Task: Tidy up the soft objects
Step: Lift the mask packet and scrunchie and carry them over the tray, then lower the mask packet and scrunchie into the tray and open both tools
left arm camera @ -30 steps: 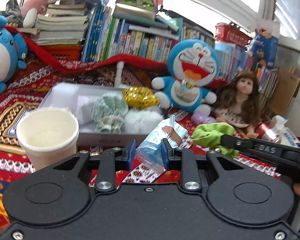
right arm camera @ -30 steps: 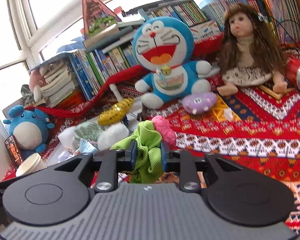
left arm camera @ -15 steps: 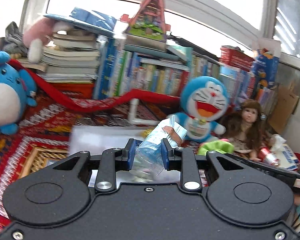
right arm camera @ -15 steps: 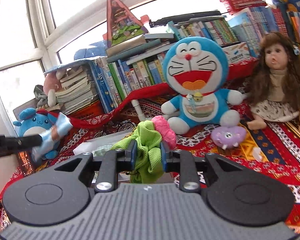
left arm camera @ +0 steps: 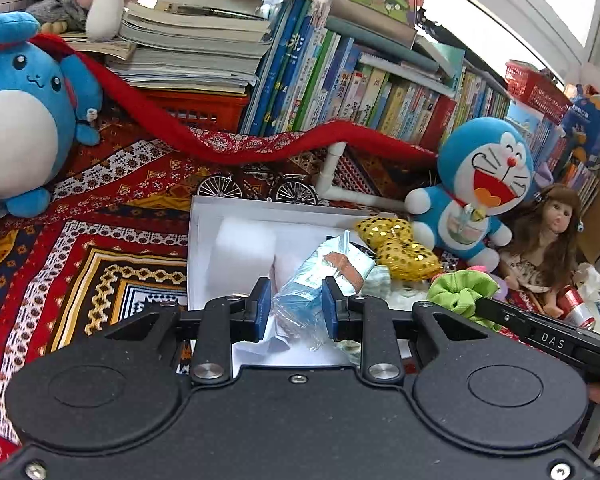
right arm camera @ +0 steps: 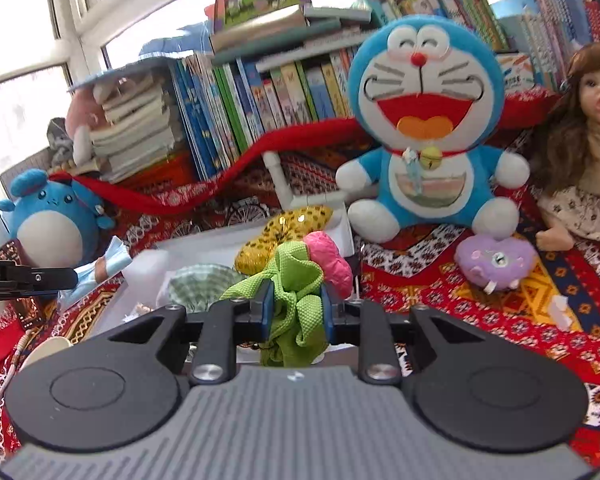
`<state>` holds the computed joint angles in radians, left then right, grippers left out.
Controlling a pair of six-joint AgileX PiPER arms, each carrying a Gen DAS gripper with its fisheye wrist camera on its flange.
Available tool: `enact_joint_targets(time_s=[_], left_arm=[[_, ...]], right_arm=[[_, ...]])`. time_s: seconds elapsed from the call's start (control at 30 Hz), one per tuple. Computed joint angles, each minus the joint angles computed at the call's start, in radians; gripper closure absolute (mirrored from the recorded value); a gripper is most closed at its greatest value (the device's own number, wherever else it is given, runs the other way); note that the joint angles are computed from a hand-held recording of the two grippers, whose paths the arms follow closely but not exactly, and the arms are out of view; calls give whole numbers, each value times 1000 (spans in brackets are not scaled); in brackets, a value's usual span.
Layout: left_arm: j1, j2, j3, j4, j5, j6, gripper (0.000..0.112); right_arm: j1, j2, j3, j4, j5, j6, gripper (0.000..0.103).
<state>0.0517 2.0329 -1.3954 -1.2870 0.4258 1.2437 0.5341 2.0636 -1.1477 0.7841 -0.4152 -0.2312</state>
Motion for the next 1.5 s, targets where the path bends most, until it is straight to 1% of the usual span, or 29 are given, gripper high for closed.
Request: enact_joint_targets(time_s=[0.07,0.17,0.27,0.43,0.5,0.57,0.67,0.87,1.1,1.2,1.3,1.33,1.37,1.4,1.43,1.5], left_arm=[[-3,37,-58,93,11,-89,87],[4,99,-162,234,72,-238,87],[5,155,-253,351,140,-343,87],[-13,236,-386,519,225,-466,87],[-26,259,-430,582,240,-505,87],[-39,289,-489,648,269,-553,87],[-56,328,-565,724,293,-625,87],[-79,411,-708,823,354,-729,87],[-91,454,-790,870,403,-776,89],[-93,445,-788,885,403,-788,88],[-88,414,-747,864,384,-770,87],[-87,405,-736,859,377,-766,85],[-86,392,-718,856,366,-763,80],[-86,381,-704,857,355,-763,73],[-88,368,-687,860,342,-763,72],[-88,346,-657,858,324,-756,70]], right_arm=[[-8,21,-33,14,32,-11,75],[-17,44,-71,15,71,-6,75],[-25,64,-109,20,103,-7,75],[-32,98,-174,46,154,-33,75],[-31,113,-205,100,174,-91,75],[-31,132,-242,185,196,-182,75],[-31,157,-292,314,218,-311,75],[-36,205,-380,609,248,-603,75],[-34,233,-415,825,259,-817,75],[-36,229,-407,803,262,-795,74],[-36,213,-388,748,258,-747,68],[-35,207,-381,728,256,-729,64],[-36,200,-372,691,258,-696,64],[-36,193,-364,660,257,-667,58],[-35,188,-357,635,253,-641,50],[-34,174,-341,577,248,-591,46]])
